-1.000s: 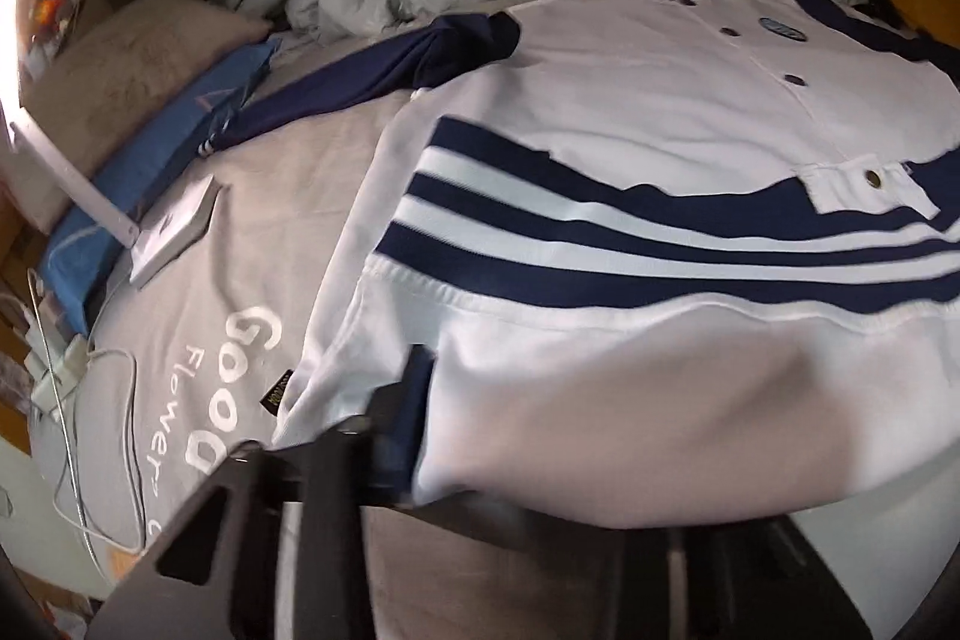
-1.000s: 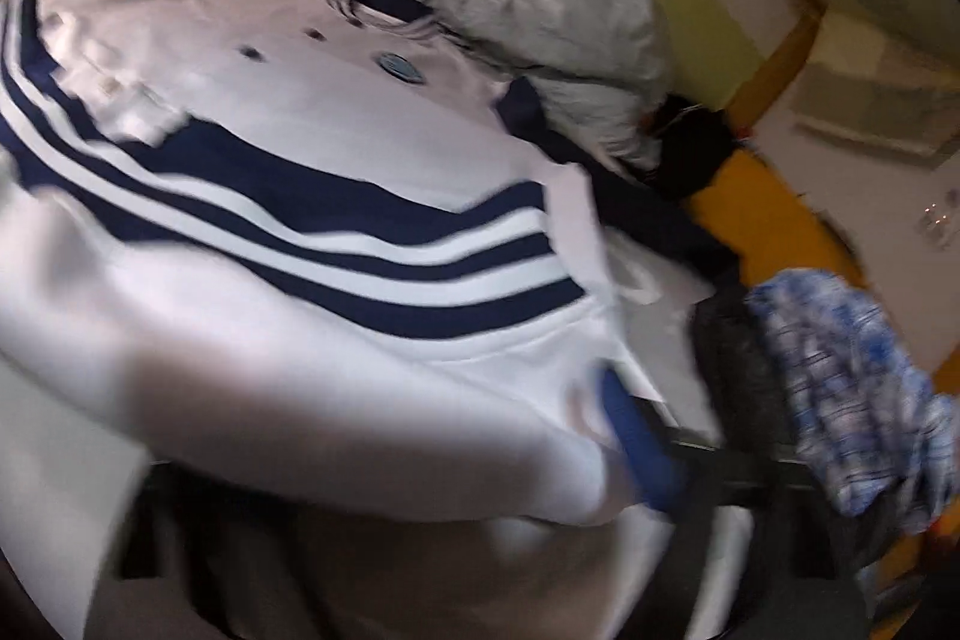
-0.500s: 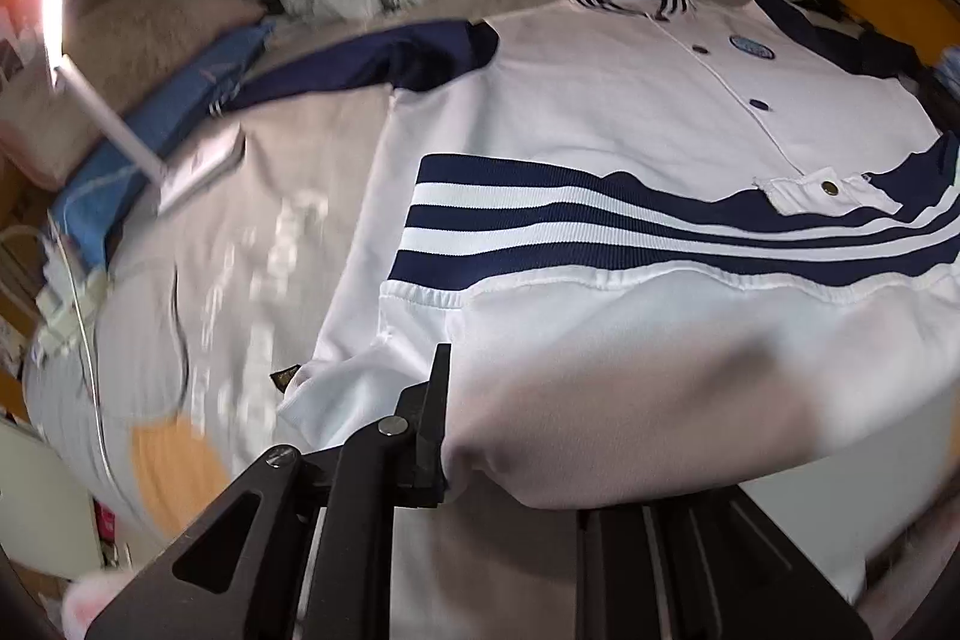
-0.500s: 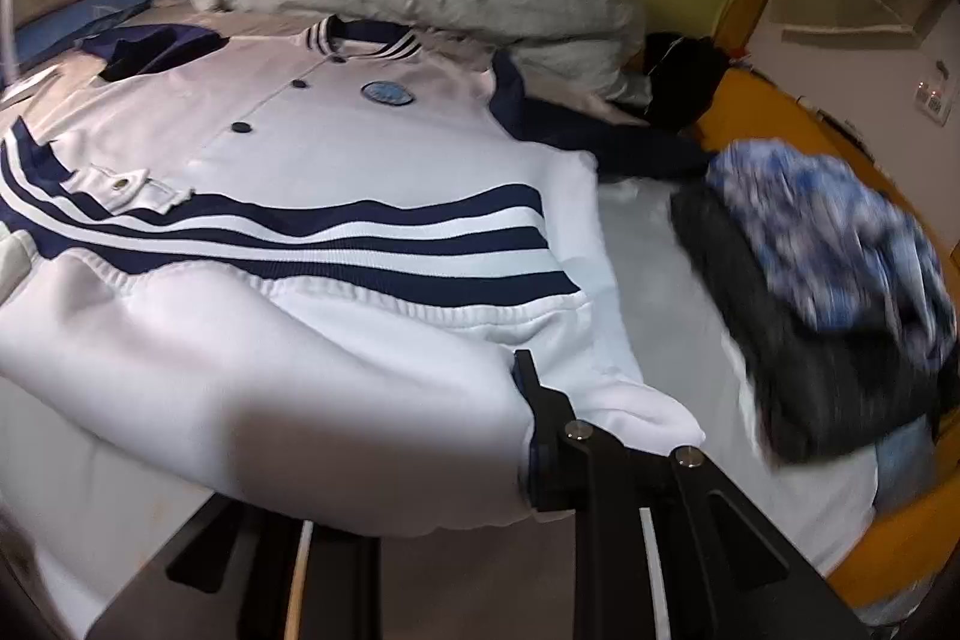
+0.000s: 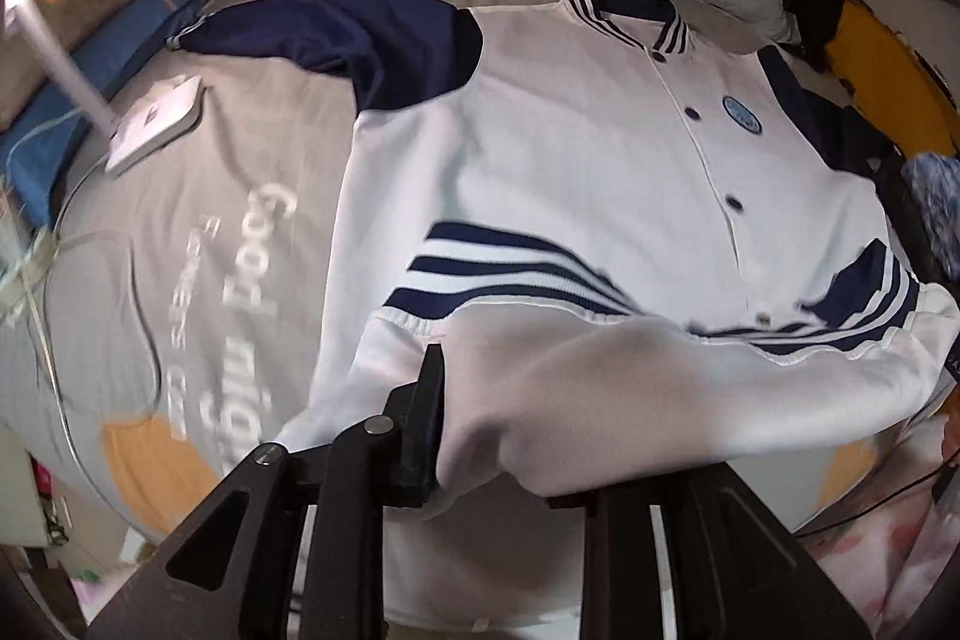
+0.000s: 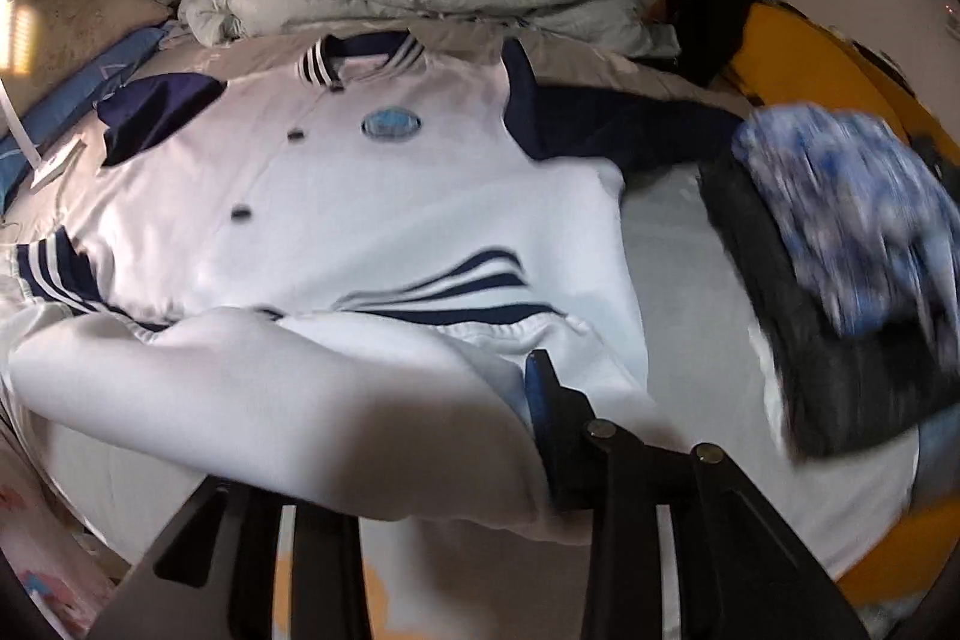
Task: Fold large clothes
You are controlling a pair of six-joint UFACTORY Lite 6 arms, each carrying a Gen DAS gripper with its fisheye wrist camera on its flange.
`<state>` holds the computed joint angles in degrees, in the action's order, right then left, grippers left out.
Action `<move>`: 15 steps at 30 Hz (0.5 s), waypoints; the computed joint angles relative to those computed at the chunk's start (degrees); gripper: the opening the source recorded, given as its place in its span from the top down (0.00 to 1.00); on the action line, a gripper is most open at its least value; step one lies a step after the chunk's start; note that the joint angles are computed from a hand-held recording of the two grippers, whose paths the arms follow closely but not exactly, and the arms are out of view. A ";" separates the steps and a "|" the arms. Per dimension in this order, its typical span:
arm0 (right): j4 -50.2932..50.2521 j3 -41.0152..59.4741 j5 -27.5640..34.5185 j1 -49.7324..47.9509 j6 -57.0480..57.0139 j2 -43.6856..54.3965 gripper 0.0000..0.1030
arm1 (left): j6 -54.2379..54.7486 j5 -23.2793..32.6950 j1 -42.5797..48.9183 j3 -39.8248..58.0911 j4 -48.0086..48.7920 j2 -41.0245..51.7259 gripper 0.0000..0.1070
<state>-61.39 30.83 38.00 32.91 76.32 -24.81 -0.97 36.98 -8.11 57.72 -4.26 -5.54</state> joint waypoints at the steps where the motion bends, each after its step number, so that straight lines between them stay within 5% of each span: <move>1: -0.41 2.33 -0.88 -1.35 -1.27 2.62 0.69 | 0.78 0.80 0.48 3.64 -0.46 3.35 0.77; 7: 1.28 17.35 -9.79 -11.81 -9.90 20.41 0.72 | 1.76 7.36 1.71 26.84 -2.90 25.11 0.77; 15: 8.07 33.64 -10.76 -17.51 -21.68 38.02 0.73 | -2.04 15.12 0.24 55.20 2.27 48.52 0.79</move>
